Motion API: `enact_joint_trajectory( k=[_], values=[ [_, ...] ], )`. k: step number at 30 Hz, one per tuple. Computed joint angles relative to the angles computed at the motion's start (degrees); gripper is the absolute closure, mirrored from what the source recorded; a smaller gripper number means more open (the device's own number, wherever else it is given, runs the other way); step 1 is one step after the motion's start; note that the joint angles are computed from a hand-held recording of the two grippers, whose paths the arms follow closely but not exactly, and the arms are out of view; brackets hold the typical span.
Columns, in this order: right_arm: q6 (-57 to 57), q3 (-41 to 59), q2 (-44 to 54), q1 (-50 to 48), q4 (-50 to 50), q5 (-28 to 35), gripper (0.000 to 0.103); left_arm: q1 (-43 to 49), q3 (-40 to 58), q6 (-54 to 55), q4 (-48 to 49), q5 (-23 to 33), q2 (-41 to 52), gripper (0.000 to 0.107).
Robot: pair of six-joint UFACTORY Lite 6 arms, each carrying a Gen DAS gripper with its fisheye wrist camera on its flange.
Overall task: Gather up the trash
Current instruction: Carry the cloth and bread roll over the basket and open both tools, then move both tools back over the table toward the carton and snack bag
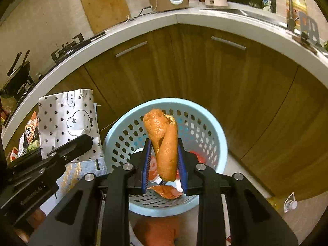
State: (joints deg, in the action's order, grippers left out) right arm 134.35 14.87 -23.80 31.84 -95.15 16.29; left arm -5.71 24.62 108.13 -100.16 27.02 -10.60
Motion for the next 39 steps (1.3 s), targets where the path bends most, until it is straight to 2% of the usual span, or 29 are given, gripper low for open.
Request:
enact_joint_trajectory(
  k=[1, 3, 6, 8, 15, 22, 31, 39],
  values=[
    [2.5, 0.2, 0.6, -0.6, -2.6, -1.0, 0.079, 0.5, -0.1, 0.4, 0.2, 0.4, 0.0, 0.074],
    [8.5, 0.0, 1.2, -2.1, -8.9, -2.9, 0.078, 1.0, -0.6, 1.3, -0.2, 0.2, -0.6, 0.07],
    [11.0, -0.2, 1.0, -2.9, -11.2, -3.5, 0.073, 2.6, -1.2, 0.8, 1.1, 0.9, -1.3, 0.058],
    [11.0, -0.5, 0.3, -2.9, -11.0, -3.4, 0.056, 3.8, -1.6, 0.8, 1.5, 1.8, -1.9, 0.048],
    [0.1, -1.2, -4.1, -0.9, 0.7, -1.9, 0.056, 7.8, -3.0, -2.4, 5.5, 3.6, -5.4, 0.048],
    [-6.4, 2.0, -3.8, 7.2, 9.2, 2.8, 0.056, 15.3, -5.3, -6.5, 12.6, 7.0, -11.3, 0.048],
    [-4.8, 11.0, 5.0, 20.8, 9.6, 9.6, 0.056, 37.6, -5.3, -8.4, 24.0, 19.5, -16.9, 0.048],
    [-5.2, 19.1, 14.1, 26.7, 10.2, 11.8, 0.056, 62.4, 2.3, -3.2, 28.0, 29.4, -10.5, 0.038]
  ],
)
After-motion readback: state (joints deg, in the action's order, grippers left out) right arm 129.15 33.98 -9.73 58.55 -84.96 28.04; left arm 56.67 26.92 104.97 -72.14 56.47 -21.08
